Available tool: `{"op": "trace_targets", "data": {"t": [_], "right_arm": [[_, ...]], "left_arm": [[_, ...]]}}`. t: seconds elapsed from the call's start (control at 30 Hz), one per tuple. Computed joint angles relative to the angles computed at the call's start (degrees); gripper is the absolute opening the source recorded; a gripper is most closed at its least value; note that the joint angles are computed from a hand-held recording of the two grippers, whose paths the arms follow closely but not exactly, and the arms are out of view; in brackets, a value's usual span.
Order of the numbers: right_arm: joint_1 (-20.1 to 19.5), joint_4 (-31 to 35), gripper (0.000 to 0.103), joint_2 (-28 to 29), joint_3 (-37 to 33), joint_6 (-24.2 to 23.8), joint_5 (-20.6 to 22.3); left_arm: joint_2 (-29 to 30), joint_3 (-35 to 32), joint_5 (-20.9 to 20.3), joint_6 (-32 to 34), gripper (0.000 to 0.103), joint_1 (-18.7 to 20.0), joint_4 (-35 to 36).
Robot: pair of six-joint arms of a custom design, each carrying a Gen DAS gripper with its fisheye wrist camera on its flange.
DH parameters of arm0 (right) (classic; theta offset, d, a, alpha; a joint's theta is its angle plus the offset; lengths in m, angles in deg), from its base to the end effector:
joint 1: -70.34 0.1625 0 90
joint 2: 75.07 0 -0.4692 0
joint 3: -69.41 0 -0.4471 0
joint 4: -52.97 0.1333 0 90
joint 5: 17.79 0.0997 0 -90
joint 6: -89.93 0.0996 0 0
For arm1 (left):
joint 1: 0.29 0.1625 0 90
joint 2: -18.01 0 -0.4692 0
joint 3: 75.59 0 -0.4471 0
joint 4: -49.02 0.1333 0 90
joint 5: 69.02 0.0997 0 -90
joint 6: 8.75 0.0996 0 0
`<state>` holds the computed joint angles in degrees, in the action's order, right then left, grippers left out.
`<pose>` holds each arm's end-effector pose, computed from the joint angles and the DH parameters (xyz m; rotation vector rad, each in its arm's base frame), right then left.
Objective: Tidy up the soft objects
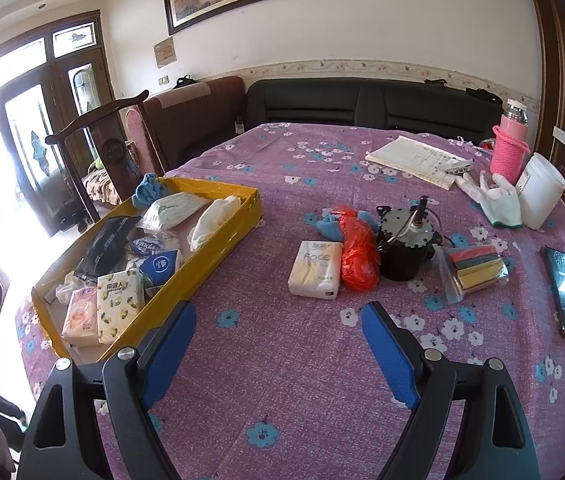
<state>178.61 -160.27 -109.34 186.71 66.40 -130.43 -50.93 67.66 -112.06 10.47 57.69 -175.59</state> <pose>0.2712 -0.5186 -0.0229 0.7422 -2.4724 0.9177 -0.0363 -0.4467 0.2228 0.4333 2.1376 -1.3231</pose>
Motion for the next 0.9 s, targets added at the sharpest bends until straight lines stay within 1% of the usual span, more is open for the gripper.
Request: {"op": "trace_targets", "data": {"t": [0.47, 0.6, 0.7, 0.9], "right_arm": [[-1.2, -1.2, 0.088, -1.1, 0.7, 1.4, 0.6], [-1.6, -1.7, 0.088, -1.1, 1.0, 1.5, 0.8], [-2.1, -2.1, 0.088, -1.3, 1.4, 1.5, 0.8], [-3.2, -3.3, 0.088, -2.3, 2.2, 1.2, 0.5]], "left_arm": [[-0.2, 0.0, -0.3, -1.5, 0.103, 0.1, 1.8], [0.1, -0.3, -0.4, -3.1, 0.103, 0.7, 3.6], [0.1, -0.8, -1.4, -4.6, 0.103, 1.3, 6.6], [1.9, -1.5, -1.6, -4.3, 0.103, 0.7, 7.5]]}}
